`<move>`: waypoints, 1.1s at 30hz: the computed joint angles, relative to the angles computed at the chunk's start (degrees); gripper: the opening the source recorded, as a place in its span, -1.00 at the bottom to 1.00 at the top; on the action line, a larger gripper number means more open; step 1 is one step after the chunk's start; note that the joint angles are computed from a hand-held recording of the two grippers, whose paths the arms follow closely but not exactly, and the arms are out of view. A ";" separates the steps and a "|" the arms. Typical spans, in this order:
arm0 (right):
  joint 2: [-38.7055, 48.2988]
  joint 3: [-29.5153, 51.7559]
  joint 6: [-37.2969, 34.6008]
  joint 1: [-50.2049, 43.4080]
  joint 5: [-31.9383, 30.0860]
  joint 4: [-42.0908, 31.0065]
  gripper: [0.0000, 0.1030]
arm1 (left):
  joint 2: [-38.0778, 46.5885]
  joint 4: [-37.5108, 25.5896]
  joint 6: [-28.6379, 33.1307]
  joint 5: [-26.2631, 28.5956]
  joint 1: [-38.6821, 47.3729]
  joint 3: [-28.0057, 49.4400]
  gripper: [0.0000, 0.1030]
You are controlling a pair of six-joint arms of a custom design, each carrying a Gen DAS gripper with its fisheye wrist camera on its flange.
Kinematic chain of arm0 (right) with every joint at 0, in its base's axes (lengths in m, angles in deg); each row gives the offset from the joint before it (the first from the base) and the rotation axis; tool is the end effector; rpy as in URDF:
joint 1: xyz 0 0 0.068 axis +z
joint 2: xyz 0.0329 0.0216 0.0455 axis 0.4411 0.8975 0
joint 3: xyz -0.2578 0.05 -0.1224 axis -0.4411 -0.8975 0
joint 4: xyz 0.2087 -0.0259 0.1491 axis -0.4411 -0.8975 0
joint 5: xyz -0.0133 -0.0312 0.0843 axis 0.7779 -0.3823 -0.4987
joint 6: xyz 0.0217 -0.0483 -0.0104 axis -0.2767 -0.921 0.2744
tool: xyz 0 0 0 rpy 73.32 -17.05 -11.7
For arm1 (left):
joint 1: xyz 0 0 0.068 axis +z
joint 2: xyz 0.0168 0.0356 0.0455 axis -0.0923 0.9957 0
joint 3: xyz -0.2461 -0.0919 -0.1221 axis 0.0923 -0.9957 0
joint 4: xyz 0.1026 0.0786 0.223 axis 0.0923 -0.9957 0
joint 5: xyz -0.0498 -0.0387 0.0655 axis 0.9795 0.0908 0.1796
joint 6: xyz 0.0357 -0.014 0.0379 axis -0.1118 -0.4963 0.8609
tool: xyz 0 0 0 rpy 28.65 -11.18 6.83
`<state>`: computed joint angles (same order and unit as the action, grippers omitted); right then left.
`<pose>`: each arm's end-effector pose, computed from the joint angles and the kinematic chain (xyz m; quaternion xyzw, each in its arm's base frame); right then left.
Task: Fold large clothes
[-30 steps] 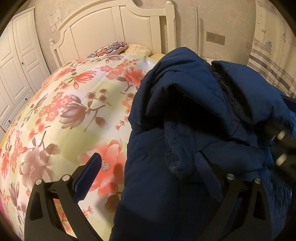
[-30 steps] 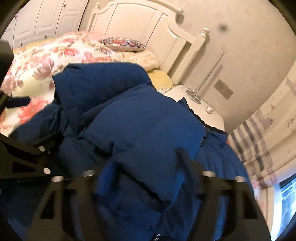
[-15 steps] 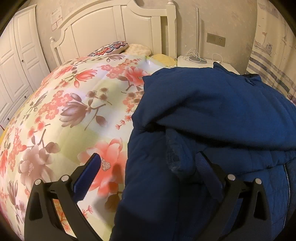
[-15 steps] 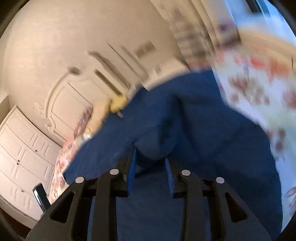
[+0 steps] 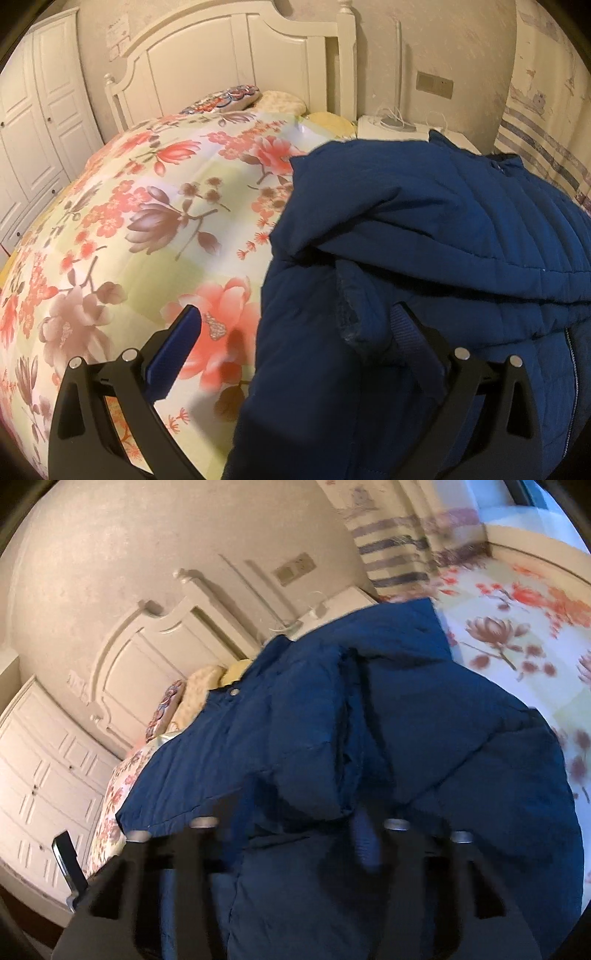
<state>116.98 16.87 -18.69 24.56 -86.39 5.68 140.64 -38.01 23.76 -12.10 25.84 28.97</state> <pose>0.2274 0.0028 0.1118 0.1831 0.8597 0.2254 0.4202 0.3271 0.1855 0.1027 0.0051 0.9289 0.0421 0.3678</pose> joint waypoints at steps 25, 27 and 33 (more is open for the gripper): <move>-22.14 5.24 -4.08 14.63 31.30 -28.88 -0.50 | 0.56 -3.32 -1.37 2.00 1.10 1.80 0.96; -17.89 8.73 -6.99 16.73 31.90 -29.17 -0.50 | 0.59 -3.36 -1.44 2.10 1.13 1.85 0.96; 3.56 15.59 -12.15 17.65 33.83 -24.12 -0.24 | 0.48 -2.98 -1.48 2.22 1.24 1.63 0.96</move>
<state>120.54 32.46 -30.84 42.21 -52.55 -18.44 141.11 -40.99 22.28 -9.88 27.08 30.60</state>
